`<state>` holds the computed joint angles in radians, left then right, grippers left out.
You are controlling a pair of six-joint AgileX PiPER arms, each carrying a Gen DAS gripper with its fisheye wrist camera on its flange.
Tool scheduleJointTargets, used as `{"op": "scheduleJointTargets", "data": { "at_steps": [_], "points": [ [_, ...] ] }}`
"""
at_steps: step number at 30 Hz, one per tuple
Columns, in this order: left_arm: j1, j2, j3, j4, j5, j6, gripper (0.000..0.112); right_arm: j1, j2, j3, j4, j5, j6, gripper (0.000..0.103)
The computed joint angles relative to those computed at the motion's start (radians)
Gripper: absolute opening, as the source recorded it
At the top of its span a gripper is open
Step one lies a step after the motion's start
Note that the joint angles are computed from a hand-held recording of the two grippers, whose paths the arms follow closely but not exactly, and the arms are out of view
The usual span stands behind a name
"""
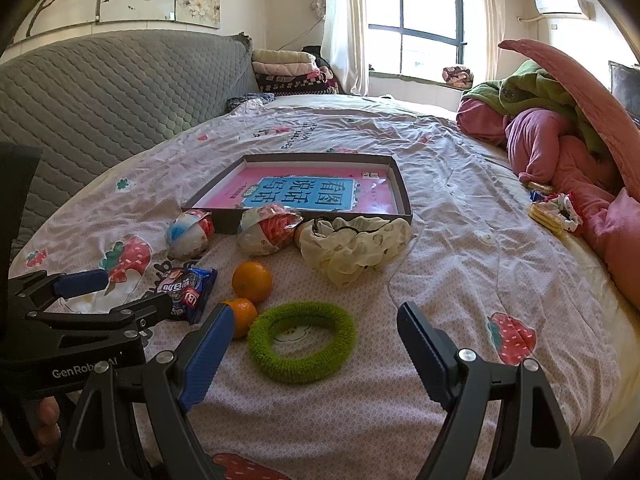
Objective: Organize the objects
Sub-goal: 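Move the left tool to the blue cookie packet while the right tool approaches the green ring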
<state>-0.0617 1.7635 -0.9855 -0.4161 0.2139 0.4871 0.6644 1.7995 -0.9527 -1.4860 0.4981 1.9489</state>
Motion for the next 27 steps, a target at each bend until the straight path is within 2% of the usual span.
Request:
{"op": "scheduleJointTargets", "data": {
  "at_steps": [27],
  "points": [
    [0.04, 0.037, -0.013, -0.006, 0.063, 0.021, 0.085, -0.029, 0.006, 0.022, 0.078, -0.069, -0.078, 0.083]
  ]
}}
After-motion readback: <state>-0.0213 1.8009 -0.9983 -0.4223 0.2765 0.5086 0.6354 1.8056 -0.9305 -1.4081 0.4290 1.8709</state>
